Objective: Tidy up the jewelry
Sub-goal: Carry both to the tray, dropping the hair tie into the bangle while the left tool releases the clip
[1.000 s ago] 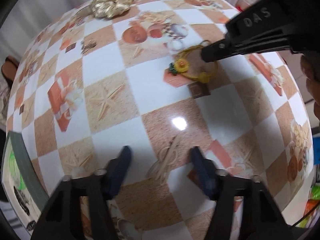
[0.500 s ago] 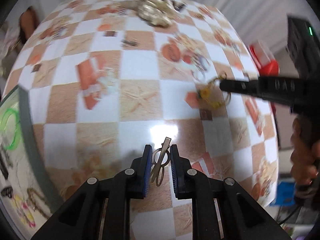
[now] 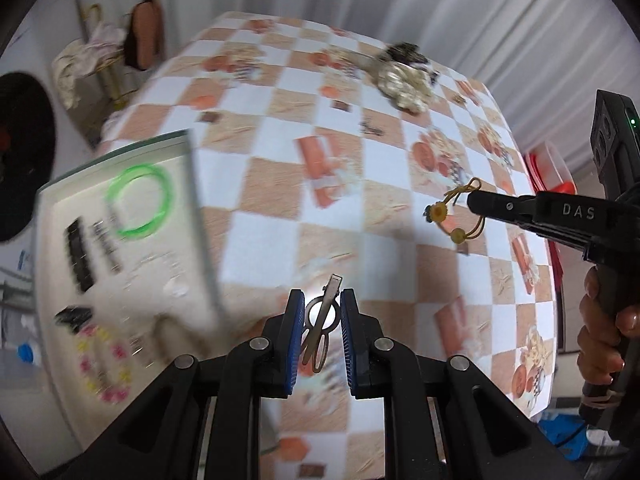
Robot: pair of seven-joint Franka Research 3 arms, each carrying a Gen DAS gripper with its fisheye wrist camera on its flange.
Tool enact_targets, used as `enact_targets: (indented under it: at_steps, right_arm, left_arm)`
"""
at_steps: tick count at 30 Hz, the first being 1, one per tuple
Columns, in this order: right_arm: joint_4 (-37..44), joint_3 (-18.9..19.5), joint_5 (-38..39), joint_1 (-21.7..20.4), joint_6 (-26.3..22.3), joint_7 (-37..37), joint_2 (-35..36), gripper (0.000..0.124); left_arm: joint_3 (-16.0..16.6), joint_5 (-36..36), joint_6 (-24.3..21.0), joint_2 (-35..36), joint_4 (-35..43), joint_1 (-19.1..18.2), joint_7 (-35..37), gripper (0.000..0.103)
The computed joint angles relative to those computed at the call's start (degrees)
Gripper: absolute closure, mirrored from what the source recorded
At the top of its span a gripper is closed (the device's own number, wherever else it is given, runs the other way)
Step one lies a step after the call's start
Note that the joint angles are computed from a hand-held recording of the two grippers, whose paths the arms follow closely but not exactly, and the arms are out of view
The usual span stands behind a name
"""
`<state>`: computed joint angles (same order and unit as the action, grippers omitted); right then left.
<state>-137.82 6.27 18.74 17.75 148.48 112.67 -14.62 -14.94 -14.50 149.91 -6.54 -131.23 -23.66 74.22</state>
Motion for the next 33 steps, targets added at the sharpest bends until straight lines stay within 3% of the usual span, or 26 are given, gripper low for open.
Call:
enact_targets:
  at_steps: [9, 16, 25, 33]
  right_arm:
    - [7.7, 2.4, 1.9, 4.8, 0.4, -1.2, 5.9, 0.12]
    - [14.8, 3.5, 3.8, 8.2, -1.3, -4.7, 12.1, 0.12]
    - [21.5, 4.4, 5.5, 10.7, -3.8, -8.0, 18.7, 0.12]
    - [26.1, 4.5, 6.0, 11.4, -4.9, -9.2, 23.3, 0.12]
  left_arm:
    - [3.9, 2.4, -2.5, -12.5, -12.0, 2.4, -4.8, 0.08]
    - [6.1, 4.0, -3.5, -17.5, -17.7, 3.3, -8.0, 0.08]
    - [7.3, 4.5, -3.8, -19.0, -21.4, 3.7, -10.3, 0.08]
    - [6.9, 6.6, -0.4, -15.8, -19.9, 5.2, -12.2, 0.08]
